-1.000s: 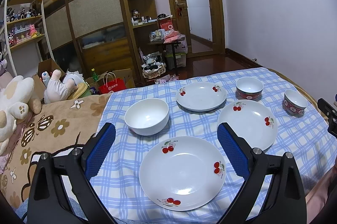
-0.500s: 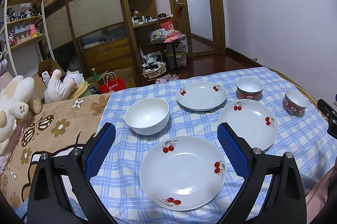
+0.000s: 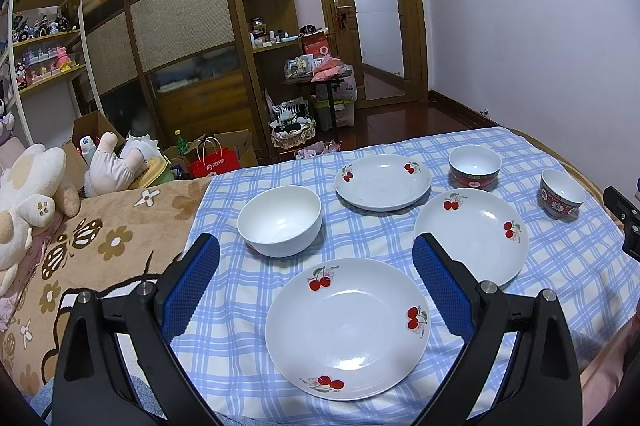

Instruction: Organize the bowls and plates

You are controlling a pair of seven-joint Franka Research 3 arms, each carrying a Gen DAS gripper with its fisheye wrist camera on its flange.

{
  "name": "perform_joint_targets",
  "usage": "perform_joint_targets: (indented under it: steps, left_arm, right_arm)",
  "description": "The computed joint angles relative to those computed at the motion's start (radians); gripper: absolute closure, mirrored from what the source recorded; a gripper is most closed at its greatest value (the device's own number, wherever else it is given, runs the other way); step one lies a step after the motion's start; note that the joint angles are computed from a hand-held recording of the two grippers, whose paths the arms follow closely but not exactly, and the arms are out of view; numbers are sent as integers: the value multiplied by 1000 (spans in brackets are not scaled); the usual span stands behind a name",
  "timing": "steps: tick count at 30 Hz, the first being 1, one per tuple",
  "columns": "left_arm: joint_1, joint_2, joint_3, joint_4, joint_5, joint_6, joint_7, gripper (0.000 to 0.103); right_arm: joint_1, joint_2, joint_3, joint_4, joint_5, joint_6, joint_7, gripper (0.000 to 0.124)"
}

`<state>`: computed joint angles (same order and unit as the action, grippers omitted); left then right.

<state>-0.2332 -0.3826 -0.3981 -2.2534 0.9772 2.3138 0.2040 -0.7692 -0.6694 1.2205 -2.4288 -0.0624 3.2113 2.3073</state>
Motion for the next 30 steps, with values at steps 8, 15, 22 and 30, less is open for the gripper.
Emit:
perform_joint_targets:
  steps: [8, 15, 22, 30]
  left_arm:
    - [0, 2, 0, 2, 2, 1, 0, 7]
    - [-3, 1, 7, -5, -7, 16, 7, 7]
    - [-1, -1, 14, -8, -44, 30, 43, 7]
    - [-9, 41, 45, 60, -143, 52, 123, 7]
  right_arm:
    - [-11, 1, 9, 1, -1, 5, 4, 21]
    - [-9, 6, 6, 2, -1, 3, 2, 21]
    - [8, 5, -12, 9, -1, -20, 11, 21]
    - [4, 25, -25, 45, -32, -56, 3, 21]
